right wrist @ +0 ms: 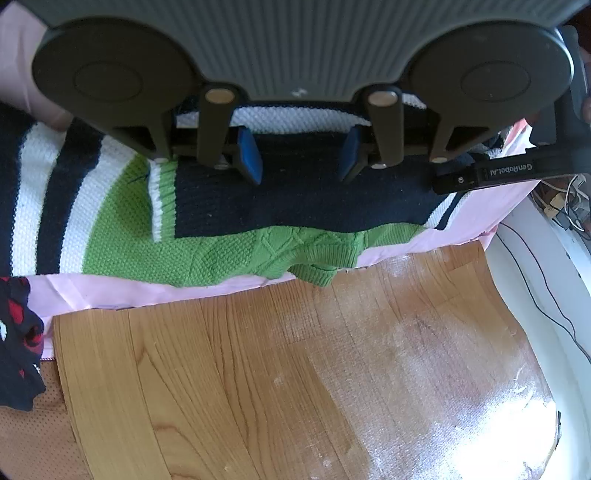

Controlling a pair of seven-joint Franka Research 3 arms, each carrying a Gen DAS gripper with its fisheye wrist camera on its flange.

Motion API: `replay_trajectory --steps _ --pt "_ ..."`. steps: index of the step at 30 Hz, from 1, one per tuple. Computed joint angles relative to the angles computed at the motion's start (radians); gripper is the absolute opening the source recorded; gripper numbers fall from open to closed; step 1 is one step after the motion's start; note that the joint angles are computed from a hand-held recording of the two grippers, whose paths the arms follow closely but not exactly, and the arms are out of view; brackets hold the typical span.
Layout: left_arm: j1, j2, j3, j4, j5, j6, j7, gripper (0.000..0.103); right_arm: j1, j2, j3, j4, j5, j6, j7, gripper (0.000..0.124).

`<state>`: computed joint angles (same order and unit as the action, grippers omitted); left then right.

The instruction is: Fold small clothes

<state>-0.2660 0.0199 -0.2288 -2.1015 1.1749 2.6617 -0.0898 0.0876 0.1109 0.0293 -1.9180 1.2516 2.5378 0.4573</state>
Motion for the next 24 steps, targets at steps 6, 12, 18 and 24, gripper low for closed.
replay_trajectory --steps 6,12,18,24 --pt "-0.001 0.001 0.000 0.002 -0.002 -0.002 0.005 0.060 0.007 -0.012 0.001 -0.016 0.054 0.051 -0.009 0.049" --pt "0.001 0.000 0.004 0.000 0.002 0.013 0.007 0.063 0.010 -0.018 0.000 -0.018 -0.005 0.068 0.055 0.049" --pt "0.028 -0.041 0.011 -0.034 0.144 0.089 -0.200 0.066 -0.030 -0.170 -0.063 -0.164 0.112 0.043 0.010 0.049" --pt "0.040 -0.047 -0.006 -0.033 0.218 0.105 -0.229 0.060 -0.063 -0.300 -0.145 -0.301 0.167 0.211 0.017 0.049"
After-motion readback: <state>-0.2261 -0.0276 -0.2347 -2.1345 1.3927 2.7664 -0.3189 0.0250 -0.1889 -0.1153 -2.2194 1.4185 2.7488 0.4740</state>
